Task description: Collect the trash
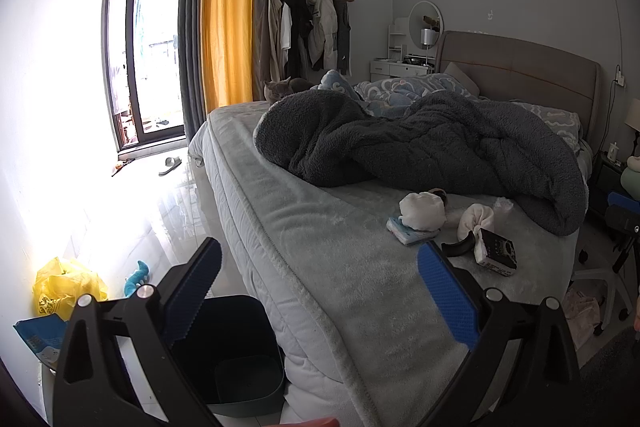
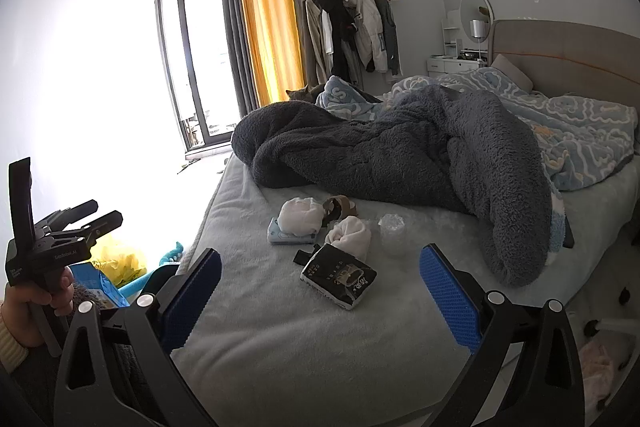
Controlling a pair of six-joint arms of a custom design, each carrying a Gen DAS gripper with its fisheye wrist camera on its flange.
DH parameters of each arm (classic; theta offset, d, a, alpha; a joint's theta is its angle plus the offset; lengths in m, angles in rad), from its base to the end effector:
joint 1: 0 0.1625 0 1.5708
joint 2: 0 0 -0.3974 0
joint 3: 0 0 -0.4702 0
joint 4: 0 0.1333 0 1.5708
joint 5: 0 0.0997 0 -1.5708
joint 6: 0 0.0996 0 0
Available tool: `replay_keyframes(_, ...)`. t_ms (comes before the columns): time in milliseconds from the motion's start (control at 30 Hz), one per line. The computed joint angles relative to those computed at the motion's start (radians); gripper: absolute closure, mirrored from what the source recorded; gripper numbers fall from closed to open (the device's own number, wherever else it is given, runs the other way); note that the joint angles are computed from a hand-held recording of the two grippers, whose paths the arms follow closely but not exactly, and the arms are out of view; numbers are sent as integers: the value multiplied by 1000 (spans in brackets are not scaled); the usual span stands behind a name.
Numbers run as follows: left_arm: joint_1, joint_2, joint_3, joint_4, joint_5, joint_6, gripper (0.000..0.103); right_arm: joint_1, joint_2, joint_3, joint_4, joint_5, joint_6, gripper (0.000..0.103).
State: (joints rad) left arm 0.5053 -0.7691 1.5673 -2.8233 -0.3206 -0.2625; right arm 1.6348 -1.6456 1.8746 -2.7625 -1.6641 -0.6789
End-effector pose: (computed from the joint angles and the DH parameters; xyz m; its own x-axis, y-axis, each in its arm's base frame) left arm -0.5172 -0.5465 0.1177 -0.7033 -0.0413 -0.7097 0.6252 0.4393 -0.6451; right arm 0.1600 -0.5575 0.4772 -0.7542 -0.3482 0.5568 -0.6554 0.4516 -0.6053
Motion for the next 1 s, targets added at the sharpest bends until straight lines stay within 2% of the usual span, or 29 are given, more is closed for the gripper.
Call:
replay_keyframes(800,0,-1,-1,10,0,-8,3,-2,-2,0,1,4,1,3)
replay_keyframes(933,-1,11,1,-10,-9,-5,3,-2,4,-6,7,-9,-4,3)
replay_keyframes(1000,0,14,2,-21,-36,14,3,2,10,-13,19,-29,-6,3)
